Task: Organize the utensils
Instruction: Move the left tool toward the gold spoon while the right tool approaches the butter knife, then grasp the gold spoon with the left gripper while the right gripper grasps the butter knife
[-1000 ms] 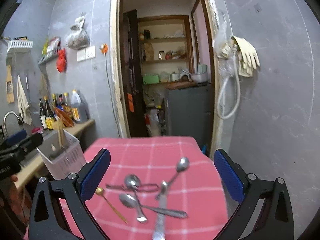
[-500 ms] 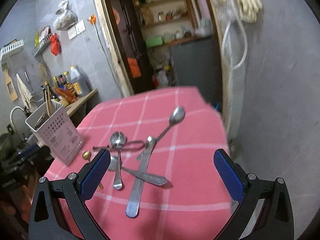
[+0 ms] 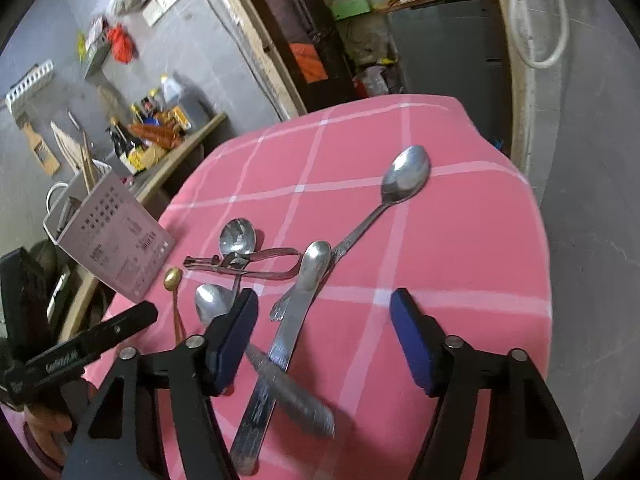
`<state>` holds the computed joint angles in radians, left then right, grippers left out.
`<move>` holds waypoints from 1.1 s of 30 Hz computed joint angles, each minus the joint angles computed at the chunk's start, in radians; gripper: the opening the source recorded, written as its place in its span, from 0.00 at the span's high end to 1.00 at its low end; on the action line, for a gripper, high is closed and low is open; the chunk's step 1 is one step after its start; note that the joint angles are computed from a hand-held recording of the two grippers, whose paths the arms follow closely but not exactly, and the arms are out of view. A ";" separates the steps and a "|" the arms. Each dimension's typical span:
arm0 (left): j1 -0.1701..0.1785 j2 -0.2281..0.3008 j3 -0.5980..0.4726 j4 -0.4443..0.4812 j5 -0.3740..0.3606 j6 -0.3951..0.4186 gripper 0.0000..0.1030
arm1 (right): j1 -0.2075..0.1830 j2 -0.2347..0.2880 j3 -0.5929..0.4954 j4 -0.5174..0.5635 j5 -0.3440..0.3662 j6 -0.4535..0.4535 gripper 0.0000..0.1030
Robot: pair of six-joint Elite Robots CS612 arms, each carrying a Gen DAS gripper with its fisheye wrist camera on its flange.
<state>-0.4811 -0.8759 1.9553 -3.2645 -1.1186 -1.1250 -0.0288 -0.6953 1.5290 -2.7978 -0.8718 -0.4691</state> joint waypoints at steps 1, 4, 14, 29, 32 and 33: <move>0.008 0.005 -0.005 0.011 -0.012 -0.035 0.28 | 0.005 0.004 -0.010 0.014 -0.002 -0.008 0.47; 0.010 0.016 -0.012 0.011 0.007 -0.079 0.33 | 0.012 0.014 -0.038 0.054 0.004 -0.024 0.52; 0.003 0.036 -0.073 0.123 0.088 -0.088 0.33 | 0.030 0.032 -0.086 0.143 0.007 -0.028 0.77; 0.001 0.044 -0.127 0.193 0.038 0.071 0.86 | -0.016 -0.020 0.036 0.073 0.052 0.005 0.95; -0.002 0.040 -0.117 0.168 -0.008 0.125 0.89 | -0.026 -0.033 0.059 0.068 0.054 0.012 0.95; -0.002 0.037 -0.111 0.158 -0.022 0.145 0.90 | -0.028 -0.036 0.065 0.068 0.050 0.010 0.96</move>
